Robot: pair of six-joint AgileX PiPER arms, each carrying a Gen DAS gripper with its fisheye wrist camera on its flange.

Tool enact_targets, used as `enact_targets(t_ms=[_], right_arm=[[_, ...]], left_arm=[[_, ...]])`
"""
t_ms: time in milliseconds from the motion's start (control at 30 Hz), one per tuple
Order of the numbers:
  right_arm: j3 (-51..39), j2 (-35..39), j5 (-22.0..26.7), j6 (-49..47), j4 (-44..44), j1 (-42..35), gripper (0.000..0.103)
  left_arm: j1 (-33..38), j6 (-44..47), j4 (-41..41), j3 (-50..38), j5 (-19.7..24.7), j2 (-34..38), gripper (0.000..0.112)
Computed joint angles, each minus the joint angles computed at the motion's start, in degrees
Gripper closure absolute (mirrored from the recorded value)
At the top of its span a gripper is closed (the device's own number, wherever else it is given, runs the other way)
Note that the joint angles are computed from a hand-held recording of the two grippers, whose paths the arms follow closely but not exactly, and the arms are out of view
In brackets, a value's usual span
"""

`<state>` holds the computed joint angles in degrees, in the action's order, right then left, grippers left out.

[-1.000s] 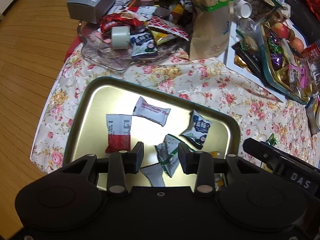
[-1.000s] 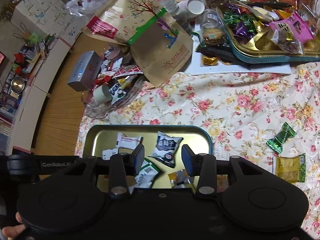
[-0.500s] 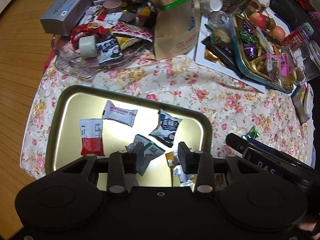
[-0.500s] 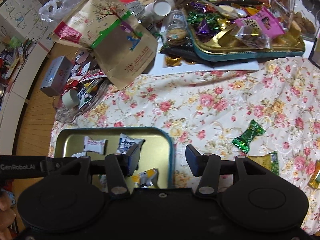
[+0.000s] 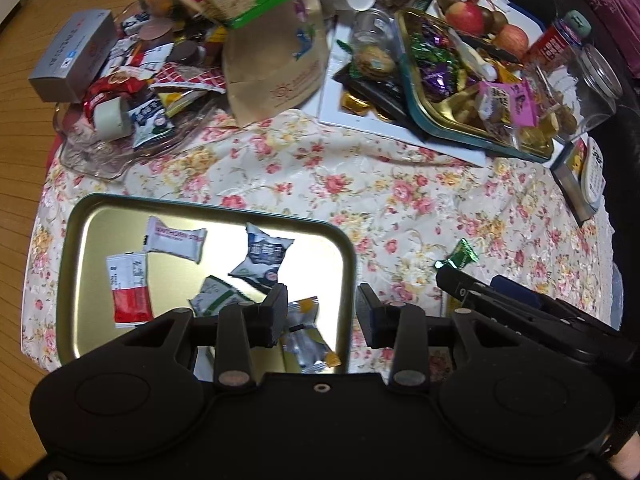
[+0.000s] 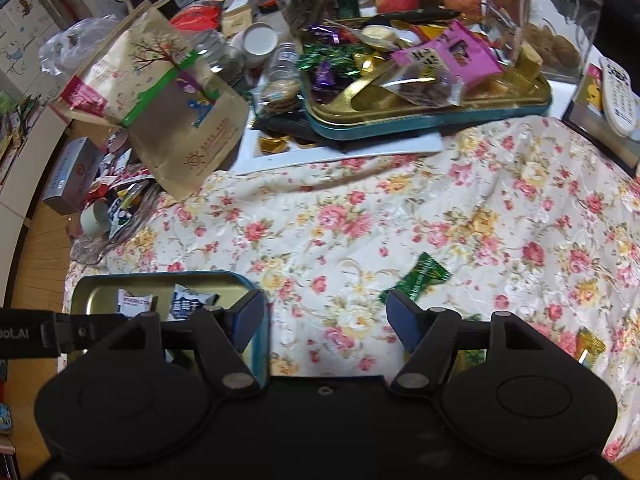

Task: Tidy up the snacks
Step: 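Move both grippers back to the loose candies beside the tray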

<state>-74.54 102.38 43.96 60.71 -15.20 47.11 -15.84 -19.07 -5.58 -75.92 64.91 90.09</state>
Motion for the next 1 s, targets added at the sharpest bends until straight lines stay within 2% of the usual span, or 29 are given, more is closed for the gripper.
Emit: enact_targets(t_ms=[200,500,667,833,1000], right_arm=[[4.85,-3.20,0.37,-1.46,2.17,-3.51,0.032],[13.90,-10.14,1.25,3.95,-3.97,-7.34,0.039],[17.57,-13.54,0.79,1.02,0.71,-13.59,0.044],[21.11,-16.08,0.10,-1.18,1.59,-17.15,0.049],[24.84,-17.77,-1.06,-7.12,6.38,-21.65,0.054]], left_arm=[[-5.46,-2.47,0.99,-3.52,0.60,2.58,0.065],[-11.64,-4.21,0.50,-9.38,1.92,7.57,0.065],[-13.24,-4.39,-0.89,-11.71,2.15,9.64,0.065],[-15.38,-6.17,0.99,-13.80,2.78,12.17,0.065],[-15.74,-5.92,-0.26,-14.79,3.74,14.48,0.065]])
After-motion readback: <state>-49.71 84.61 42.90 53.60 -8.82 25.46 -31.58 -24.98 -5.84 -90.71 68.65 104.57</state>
